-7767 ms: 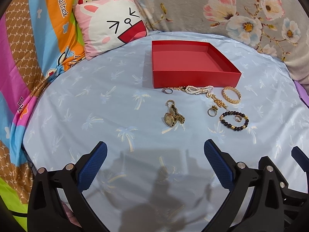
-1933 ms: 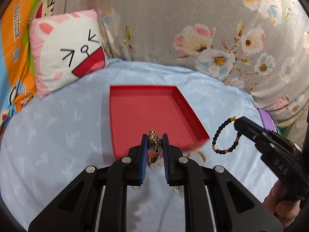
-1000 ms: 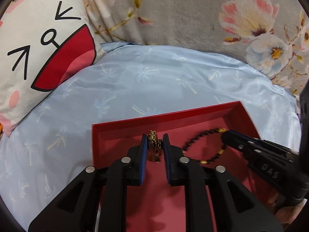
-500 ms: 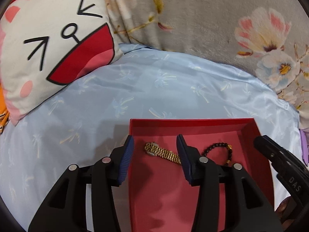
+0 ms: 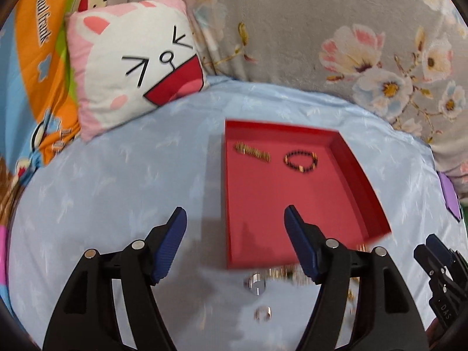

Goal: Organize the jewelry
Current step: 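Lift both open tools out of the red box, then grasp the gold cuff bangle with the right tool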

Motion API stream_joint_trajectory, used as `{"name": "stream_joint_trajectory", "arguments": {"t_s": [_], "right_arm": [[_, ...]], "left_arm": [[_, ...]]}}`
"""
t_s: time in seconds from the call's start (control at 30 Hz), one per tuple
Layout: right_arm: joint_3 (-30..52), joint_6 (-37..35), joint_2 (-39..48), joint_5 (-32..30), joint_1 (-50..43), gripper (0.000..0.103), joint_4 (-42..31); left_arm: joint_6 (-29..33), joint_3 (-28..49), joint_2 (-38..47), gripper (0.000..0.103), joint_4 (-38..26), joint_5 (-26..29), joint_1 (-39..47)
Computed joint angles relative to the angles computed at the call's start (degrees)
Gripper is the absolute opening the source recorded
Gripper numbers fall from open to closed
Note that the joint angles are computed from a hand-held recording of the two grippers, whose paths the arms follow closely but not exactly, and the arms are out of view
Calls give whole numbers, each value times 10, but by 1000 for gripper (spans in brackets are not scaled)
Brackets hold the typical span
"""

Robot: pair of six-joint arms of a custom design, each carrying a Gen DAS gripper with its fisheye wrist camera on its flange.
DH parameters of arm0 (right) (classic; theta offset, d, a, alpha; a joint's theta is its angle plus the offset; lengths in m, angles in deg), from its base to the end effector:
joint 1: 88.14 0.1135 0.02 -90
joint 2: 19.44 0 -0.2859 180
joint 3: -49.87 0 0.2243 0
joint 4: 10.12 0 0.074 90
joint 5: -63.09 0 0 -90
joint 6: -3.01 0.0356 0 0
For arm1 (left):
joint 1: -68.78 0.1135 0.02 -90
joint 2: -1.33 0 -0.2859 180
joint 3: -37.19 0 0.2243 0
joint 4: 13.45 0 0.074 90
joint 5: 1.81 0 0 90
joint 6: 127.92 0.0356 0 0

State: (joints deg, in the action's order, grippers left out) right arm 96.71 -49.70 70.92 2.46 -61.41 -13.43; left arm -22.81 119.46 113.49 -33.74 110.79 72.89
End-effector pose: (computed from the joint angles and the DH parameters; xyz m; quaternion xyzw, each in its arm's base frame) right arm 0.2368 0.0997 0.1683 0.1756 0.8871 -0.0113 0.4267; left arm 0.3907 0.0144 0.1844 0.1548 0.9114 -0.1259 0.3600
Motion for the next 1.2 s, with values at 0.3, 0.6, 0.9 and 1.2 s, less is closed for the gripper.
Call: {"name": "stream_joint_trajectory", "arguments": {"t_s": [0.3,0.6,0.9,1.2], "right_arm": [[-120,173,-9,29,126,47,-13],[-103,111,76,-36,52,57,78],[9,0,188,-85,-35,65,79],[41,-26,220,-97,-56,61,80]], "left_arm": [[51,-207,-39,67,96,-9,30],[44,-233,-17,67,122,-18,28],[42,-213,4,67,116,-20,35],[45,-196,17,67,103,-12,44]]}}
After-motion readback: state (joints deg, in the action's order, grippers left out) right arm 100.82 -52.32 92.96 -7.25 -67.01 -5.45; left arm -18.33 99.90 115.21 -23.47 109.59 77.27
